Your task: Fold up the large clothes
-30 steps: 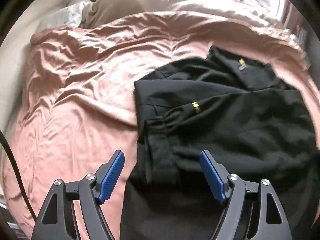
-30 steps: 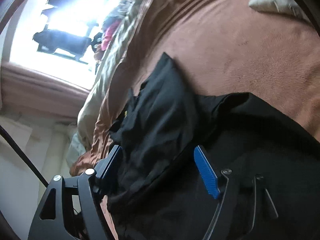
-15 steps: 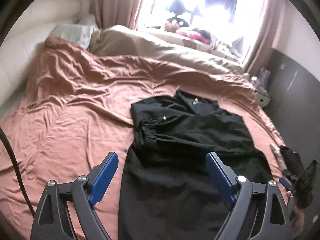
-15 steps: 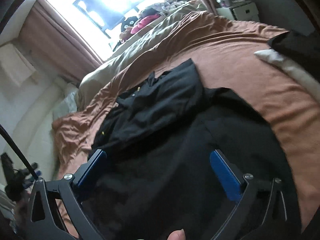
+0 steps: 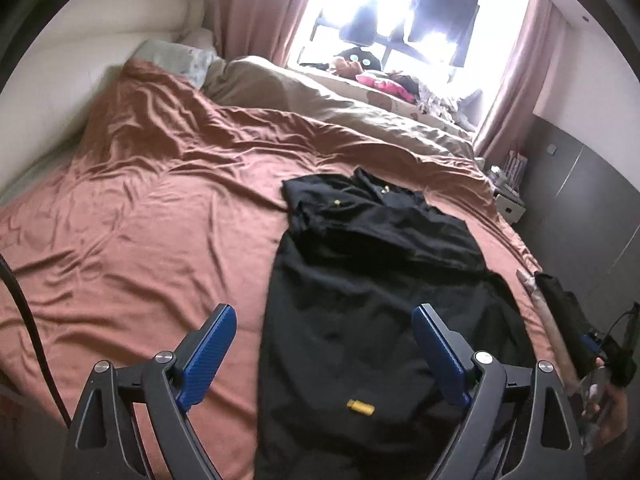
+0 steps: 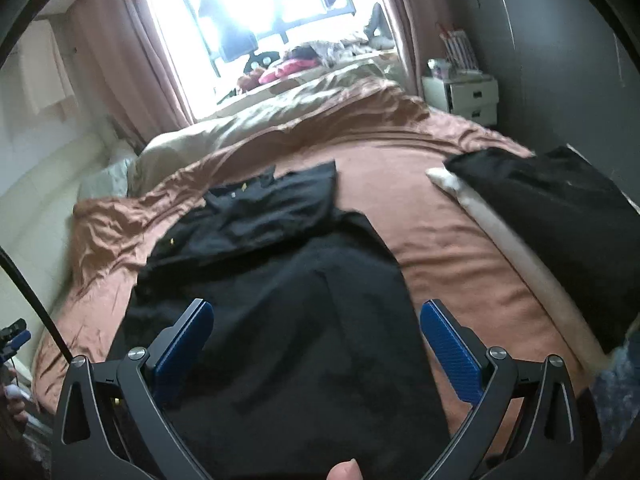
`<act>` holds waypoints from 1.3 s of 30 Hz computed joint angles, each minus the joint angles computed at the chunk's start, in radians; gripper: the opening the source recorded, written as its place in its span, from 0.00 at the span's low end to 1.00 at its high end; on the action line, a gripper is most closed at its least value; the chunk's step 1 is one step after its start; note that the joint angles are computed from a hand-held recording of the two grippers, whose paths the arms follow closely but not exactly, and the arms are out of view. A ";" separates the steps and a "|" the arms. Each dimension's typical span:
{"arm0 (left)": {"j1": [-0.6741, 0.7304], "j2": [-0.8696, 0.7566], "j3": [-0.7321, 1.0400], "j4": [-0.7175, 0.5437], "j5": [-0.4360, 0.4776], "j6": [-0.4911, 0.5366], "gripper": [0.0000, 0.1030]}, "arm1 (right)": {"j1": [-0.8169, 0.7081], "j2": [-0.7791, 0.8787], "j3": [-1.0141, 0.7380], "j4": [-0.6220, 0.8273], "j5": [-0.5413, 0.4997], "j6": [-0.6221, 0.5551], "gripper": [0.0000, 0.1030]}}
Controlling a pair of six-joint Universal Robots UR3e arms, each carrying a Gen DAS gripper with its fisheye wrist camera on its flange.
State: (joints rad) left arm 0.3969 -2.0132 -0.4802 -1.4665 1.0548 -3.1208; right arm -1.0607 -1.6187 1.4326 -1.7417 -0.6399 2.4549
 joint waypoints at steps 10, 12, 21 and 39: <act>0.087 0.363 -0.688 0.183 -0.042 0.086 0.88 | -0.200 -0.048 0.103 0.329 -0.025 -0.348 1.00; 0.103 0.404 -0.778 0.195 -0.053 0.101 0.85 | -0.232 -0.027 0.091 0.396 -0.025 -0.398 1.00; 0.147 0.457 -1.055 0.227 -0.085 0.083 0.57 | -0.223 0.181 0.003 0.424 -0.073 -0.372 0.69; 0.236 0.453 -1.180 0.134 -0.352 0.104 0.51 | -0.226 0.499 -0.198 0.869 0.071 -0.622 0.41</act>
State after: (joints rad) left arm 0.6333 -1.5598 -1.6606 -1.3328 0.7032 -3.0165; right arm -1.2864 -1.1202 1.2344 -0.8729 -0.5694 1.8332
